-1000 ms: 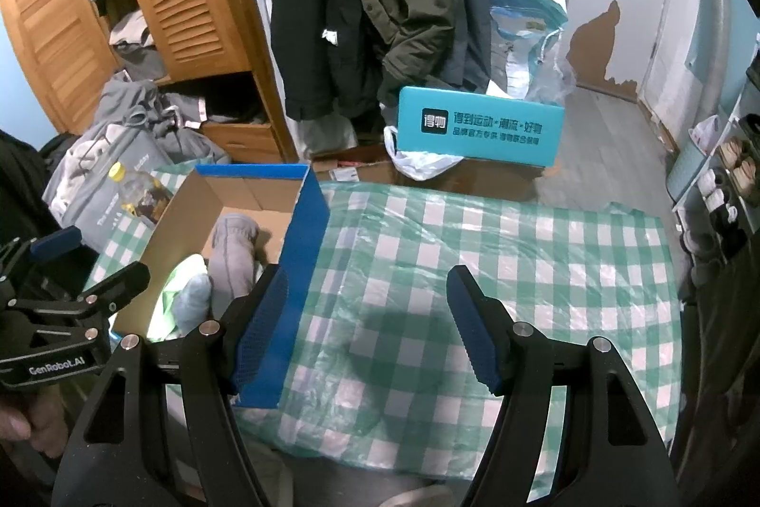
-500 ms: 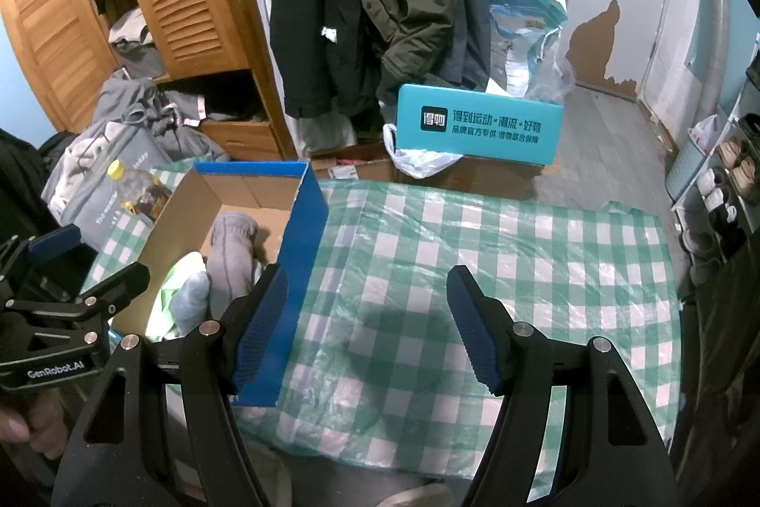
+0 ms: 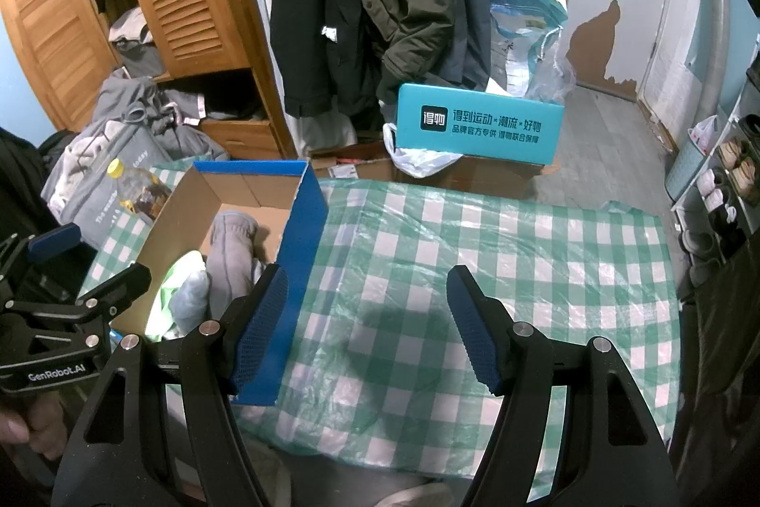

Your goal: Organize soft objects

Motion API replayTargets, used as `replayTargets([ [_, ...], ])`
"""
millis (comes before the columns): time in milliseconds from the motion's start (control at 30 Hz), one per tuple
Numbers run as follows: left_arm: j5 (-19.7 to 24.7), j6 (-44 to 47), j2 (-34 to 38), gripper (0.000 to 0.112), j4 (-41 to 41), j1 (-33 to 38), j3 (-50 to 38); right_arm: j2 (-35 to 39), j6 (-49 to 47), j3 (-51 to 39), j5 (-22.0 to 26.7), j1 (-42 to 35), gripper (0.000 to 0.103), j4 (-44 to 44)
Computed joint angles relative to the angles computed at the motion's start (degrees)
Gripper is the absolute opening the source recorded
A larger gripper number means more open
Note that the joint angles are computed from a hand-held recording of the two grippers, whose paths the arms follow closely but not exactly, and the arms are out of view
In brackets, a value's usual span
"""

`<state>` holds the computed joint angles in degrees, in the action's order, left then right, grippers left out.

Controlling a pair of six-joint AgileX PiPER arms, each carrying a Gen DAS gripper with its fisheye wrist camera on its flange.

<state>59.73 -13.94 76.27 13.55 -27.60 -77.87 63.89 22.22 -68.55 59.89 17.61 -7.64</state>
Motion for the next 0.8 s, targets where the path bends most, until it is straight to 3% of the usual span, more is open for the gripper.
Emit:
replayTargets([
  [800, 0.0, -0.6, -0.1, 0.102, 0.3, -0.7, 0.1, 0.1, 0.0, -0.3, 0.2, 0.0, 0.069, 0.0],
])
